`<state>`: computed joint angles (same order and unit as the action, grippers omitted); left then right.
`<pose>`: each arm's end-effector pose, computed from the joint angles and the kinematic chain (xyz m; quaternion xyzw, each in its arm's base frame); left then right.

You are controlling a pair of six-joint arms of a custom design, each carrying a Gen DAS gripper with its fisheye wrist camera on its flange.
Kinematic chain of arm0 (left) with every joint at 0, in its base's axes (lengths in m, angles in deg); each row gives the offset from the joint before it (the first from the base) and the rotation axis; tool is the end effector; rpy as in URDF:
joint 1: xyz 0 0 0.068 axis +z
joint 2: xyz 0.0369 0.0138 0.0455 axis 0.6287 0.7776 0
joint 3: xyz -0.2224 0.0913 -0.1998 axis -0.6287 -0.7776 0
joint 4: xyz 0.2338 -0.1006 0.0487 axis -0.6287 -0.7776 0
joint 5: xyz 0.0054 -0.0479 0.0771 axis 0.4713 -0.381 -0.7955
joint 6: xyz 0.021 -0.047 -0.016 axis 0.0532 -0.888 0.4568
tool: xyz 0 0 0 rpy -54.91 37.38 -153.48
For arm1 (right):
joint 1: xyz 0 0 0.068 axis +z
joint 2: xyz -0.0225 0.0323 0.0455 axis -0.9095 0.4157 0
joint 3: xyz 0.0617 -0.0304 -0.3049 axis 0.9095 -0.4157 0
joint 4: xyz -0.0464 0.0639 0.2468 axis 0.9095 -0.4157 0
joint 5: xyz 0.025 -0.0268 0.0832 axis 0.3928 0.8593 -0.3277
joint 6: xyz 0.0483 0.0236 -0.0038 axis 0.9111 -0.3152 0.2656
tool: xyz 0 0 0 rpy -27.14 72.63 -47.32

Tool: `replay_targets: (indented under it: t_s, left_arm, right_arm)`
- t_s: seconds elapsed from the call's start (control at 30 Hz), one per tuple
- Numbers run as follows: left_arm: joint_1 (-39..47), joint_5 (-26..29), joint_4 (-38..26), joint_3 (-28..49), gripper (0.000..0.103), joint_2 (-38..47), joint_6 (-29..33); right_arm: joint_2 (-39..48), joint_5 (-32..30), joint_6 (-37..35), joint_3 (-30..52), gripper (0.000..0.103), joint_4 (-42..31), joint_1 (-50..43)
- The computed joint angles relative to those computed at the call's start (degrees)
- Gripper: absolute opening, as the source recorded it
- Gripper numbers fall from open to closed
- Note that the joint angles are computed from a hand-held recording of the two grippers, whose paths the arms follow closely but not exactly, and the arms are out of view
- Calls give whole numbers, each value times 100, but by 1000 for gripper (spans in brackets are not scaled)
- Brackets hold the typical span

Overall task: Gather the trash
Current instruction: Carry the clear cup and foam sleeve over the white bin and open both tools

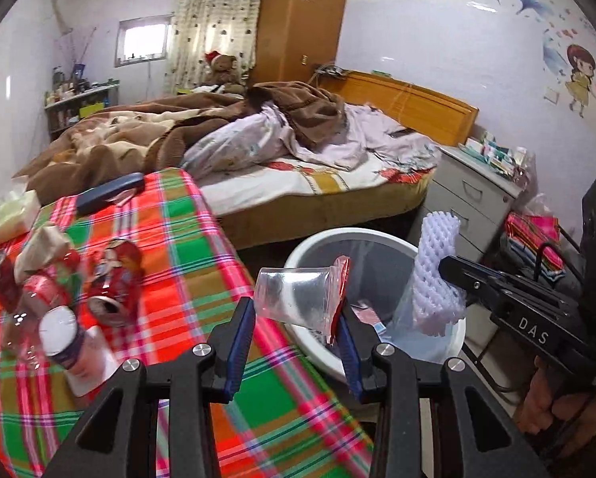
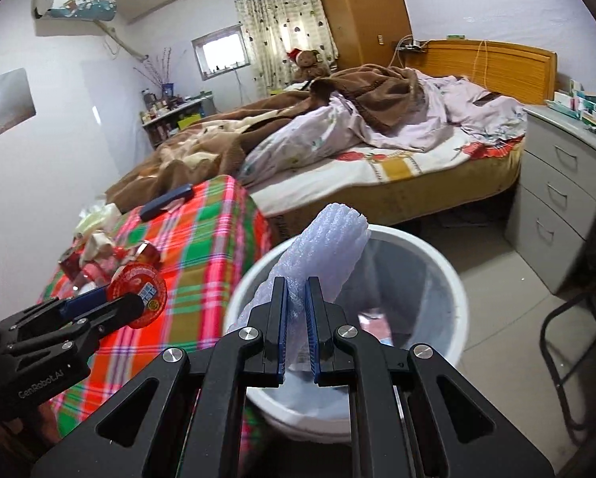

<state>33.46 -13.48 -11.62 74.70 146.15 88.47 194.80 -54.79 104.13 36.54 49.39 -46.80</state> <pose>0.2948 -0.0449 0.1153 0.2478 0.8696 -0.1902 0.3825 0.2311 0.0658 0.0978 0.1278 0.8803 0.0274 0.4561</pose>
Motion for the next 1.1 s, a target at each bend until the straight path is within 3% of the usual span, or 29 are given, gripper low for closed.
replay_targets:
  t_s: [0.43, 0.63, 0.73, 0.83, 0.9, 1.1]
  left_arm:
    - [-935, -416, 33, 398, 41, 576, -275]
    - [-1022, -314, -50, 623, 41, 836, -342]
    - [-1055, -363, -31, 663, 46, 893, -383]
    - [-1055, -319, -32, 688, 49, 921, -415]
    - [-1067, -333, -34, 676, 49, 921, -409]
    - [-987, -297, -7, 644, 59, 907, -487]
  right_arm:
    - [344, -683, -728, 133, 9, -298, -899]
    - [468, -864, -880, 254, 10, -527, -1120]
    - [462, -843, -903, 250, 12, -579, -1151]
    - [468, -850, -890, 265, 20, -621, -1187]
    - [461, -815, -858, 254, 33, -629, -1177]
    - [360, -687, -787, 223, 39, -665, -1122]
